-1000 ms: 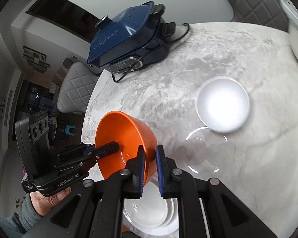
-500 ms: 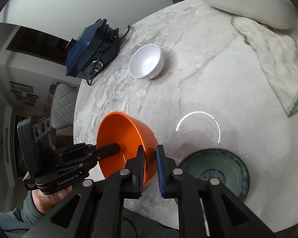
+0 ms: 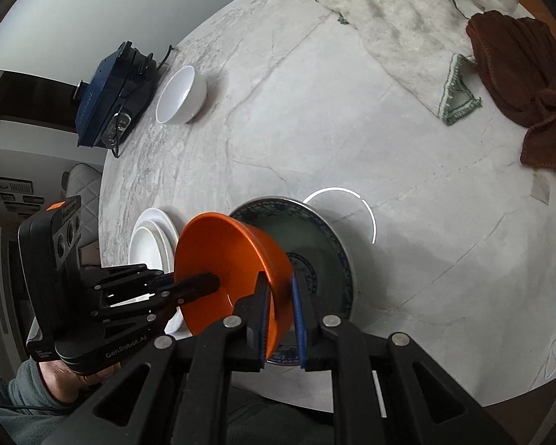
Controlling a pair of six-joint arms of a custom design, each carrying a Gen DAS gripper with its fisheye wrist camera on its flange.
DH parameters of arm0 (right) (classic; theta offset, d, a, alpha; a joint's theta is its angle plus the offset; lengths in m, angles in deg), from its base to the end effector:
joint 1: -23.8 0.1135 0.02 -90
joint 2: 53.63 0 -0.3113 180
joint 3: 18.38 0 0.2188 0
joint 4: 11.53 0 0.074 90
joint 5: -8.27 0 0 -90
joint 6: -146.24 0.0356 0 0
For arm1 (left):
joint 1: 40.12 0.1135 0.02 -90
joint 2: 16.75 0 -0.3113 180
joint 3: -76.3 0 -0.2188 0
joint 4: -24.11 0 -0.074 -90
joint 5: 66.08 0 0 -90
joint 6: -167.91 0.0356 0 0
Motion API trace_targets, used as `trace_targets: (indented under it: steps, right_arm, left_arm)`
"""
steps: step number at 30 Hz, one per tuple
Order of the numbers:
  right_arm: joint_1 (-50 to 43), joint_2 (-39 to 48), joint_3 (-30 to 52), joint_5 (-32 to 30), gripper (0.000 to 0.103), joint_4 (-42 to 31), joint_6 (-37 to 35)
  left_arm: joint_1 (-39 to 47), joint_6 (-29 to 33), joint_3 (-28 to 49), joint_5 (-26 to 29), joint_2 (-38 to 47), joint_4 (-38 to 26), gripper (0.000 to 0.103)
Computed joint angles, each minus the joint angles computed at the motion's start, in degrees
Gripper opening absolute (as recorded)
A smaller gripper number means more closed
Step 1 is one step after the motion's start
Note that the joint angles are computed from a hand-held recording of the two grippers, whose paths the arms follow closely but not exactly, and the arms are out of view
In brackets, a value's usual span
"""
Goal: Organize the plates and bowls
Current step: 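Carry the orange bowl with both tools toward the patterned bowl, then lower the orange bowl into the patterned bowl and open both tools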
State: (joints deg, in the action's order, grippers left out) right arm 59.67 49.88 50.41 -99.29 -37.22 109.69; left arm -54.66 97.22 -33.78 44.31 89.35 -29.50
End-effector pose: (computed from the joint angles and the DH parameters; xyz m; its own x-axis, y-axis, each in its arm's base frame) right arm 0.2578 0.1996 0.1977 -0.9654 0.2471 -0.0833 0.1615 0.8174 0.5529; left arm 0.2711 -0.0831 0.1761 -0.8353 0.5369 -0.1187 0.5433 0.7730 -0.3276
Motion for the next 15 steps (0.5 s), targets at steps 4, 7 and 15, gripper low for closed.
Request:
trace_targets:
  steps: [4,7,15]
  right_arm:
    - [-0.7,0.7,-3.5,-1.2,0.014,3.2,-0.6]
    - [-0.2,1.6,-3.4,-0.7,0.014,3.0,-1.7]
    - [0.8,3.4,-2.8,0.5,0.014,2.3,-3.9]
  left_arm:
    - [-2.4,-2.2,-1.6,-1.7,1.4,3.6,0.009]
    - [-3.9,-3.4,-2.4,-3.0,2.7,6.1,0.009]
    - [-4.1,-4.9,-3.8,-4.3,4.9,9.6,0.01]
